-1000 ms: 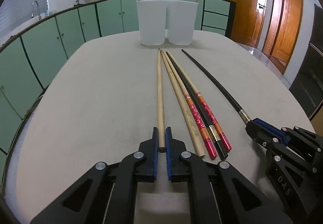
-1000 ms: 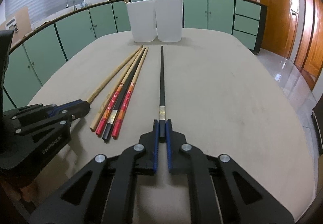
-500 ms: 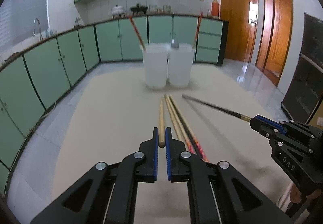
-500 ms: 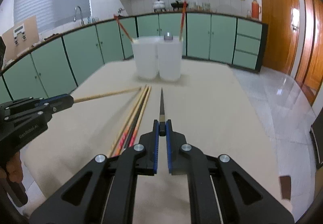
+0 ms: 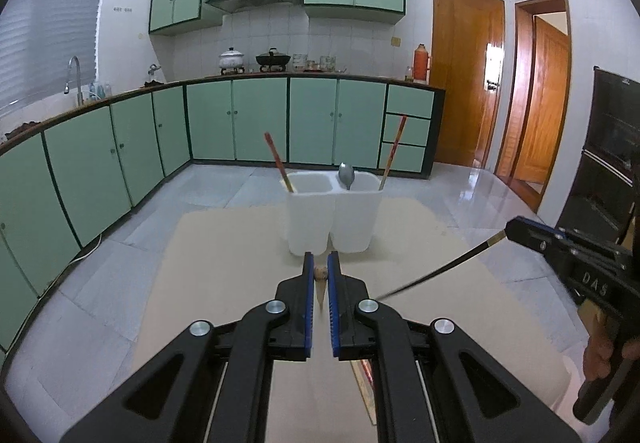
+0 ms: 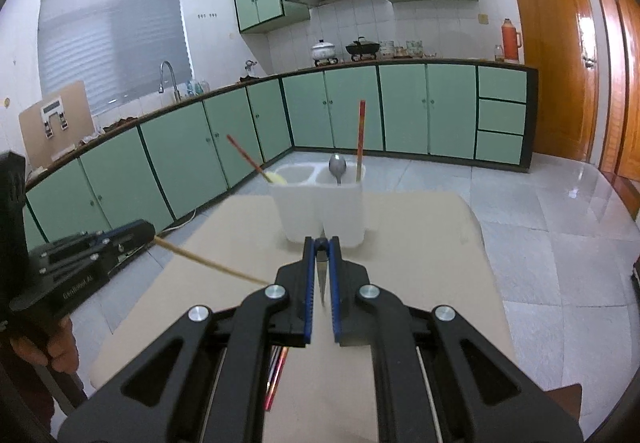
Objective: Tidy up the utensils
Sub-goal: 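Lift both chopsticks and carry them over the white holder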
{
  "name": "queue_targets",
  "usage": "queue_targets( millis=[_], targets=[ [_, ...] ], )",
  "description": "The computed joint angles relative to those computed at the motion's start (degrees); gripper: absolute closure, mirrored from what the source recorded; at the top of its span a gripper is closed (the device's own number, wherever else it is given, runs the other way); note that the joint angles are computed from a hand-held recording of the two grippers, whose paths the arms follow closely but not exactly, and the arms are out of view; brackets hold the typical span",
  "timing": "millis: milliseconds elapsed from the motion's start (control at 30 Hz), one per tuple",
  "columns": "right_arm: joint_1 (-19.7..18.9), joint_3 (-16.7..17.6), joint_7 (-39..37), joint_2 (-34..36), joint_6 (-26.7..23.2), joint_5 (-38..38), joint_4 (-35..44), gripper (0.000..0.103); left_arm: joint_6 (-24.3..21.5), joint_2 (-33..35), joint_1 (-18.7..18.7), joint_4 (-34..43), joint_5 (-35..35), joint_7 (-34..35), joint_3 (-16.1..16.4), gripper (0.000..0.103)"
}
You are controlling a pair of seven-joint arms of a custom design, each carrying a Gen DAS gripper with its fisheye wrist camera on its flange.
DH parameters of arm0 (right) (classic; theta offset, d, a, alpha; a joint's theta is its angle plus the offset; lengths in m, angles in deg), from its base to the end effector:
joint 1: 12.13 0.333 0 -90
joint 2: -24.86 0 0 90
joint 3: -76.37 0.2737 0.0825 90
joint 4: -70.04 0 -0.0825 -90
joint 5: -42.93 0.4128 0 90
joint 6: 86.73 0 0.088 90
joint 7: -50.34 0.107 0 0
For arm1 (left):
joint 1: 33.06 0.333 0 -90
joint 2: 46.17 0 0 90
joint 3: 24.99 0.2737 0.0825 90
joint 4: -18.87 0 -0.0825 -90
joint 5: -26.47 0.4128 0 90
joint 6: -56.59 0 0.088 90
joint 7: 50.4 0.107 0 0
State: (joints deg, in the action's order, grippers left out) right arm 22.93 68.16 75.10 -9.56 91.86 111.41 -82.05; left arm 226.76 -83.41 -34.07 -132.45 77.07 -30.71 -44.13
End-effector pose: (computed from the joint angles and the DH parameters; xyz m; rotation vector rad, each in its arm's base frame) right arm 0.4203 0.1244 0.4549 -1.7560 1.1609 -0.5175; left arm 0.4012 -0.2043 0.4727 -1.6022 1.5609 -0.9558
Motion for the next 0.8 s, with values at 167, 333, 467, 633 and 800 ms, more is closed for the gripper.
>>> queue_targets(
  millis=[167,333,467,633,800],
  targets=[
    [-5.7,3.1,6.2,1.2,-5.0,-5.9,2.6,0.097,0.8,-0.1,1.1,1.0,1.2,0.4,-0.5,0.097],
    [-7.8,2.9,8.4,1.1,-9.4,-8.3,4.8,0.097,2.0,-0.8,1.7,1.3,1.6,0.5,-0.7,0.097],
    [-8.7,3.1,8.1,1.5,-10.7,-8.9,6.8,0.097,3.2,-0.9,1.2,1.5,0.8,1.4,0.4,0.097],
    [-8.4,3.1,6.3,2.6,-11.1,-8.5,10.1,0.097,4.7,-1.9,2.7,2.7,0.8,2.1,-0.4,0.097],
    [-5.9,2.1,0.8,5.8,-8.6,-4.5,15.9,0.097,7.0,-1.5,8.0,6.3,2.8,0.2,-3.9,0.097]
  ],
)
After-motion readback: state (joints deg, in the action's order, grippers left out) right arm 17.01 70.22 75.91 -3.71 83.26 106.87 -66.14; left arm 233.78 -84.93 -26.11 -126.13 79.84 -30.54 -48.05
